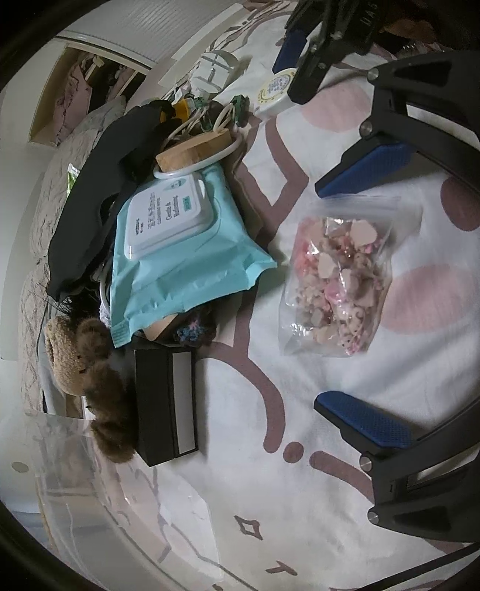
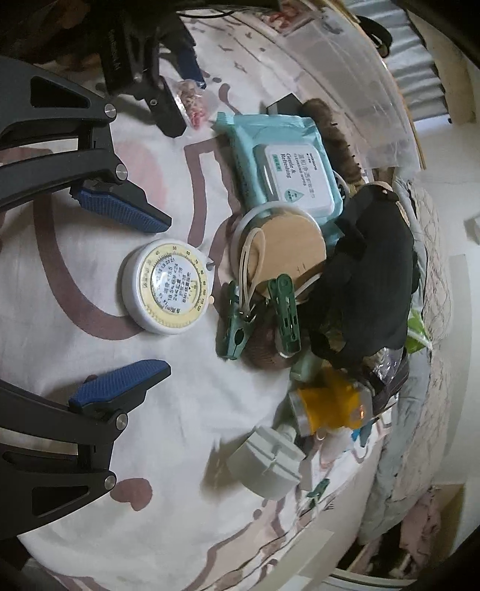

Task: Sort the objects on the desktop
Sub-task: 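Close the left gripper on the pink candy bag while the right gripper holds the tape measure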

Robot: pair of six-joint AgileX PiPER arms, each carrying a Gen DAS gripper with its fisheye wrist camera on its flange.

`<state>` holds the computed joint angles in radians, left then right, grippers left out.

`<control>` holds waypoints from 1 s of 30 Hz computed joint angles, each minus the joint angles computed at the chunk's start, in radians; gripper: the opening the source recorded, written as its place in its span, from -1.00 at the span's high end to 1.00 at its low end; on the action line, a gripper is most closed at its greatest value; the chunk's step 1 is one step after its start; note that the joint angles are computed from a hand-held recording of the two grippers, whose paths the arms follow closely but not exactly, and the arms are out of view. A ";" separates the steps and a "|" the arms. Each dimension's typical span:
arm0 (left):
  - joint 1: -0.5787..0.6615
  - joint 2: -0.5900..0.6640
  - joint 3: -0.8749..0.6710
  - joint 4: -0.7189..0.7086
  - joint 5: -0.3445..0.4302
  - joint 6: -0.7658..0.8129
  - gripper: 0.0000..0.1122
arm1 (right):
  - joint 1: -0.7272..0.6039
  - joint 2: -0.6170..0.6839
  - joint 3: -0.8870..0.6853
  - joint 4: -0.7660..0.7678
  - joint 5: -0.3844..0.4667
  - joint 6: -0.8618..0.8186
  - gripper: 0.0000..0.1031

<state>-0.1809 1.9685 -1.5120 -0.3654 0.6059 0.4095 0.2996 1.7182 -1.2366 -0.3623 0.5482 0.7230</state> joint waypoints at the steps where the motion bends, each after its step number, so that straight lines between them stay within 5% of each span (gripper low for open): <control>1: 0.000 0.000 0.001 0.001 -0.001 -0.002 -0.84 | 0.001 -0.001 0.006 -0.011 -0.008 0.010 -0.38; 7: -0.003 -0.018 0.024 -0.001 -0.014 0.000 -0.84 | 0.013 0.007 0.014 -0.074 -0.019 0.059 -0.38; 16: 0.016 -0.010 -0.025 -0.027 0.068 0.006 -0.82 | -0.038 -0.004 0.004 0.104 -0.048 -0.038 -0.38; 19: 0.027 0.004 -0.059 -0.048 0.113 0.015 -0.82 | -0.036 0.000 -0.012 0.127 -0.031 -0.079 -0.06; 30: 0.000 0.015 -0.090 0.060 0.144 0.012 -0.74 | 0.009 0.016 -0.046 0.024 0.022 -0.051 -0.05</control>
<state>-0.1806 1.9835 -1.6019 -0.3055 0.7503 0.4216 0.3084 1.7340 -1.2824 -0.3384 0.5698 0.6719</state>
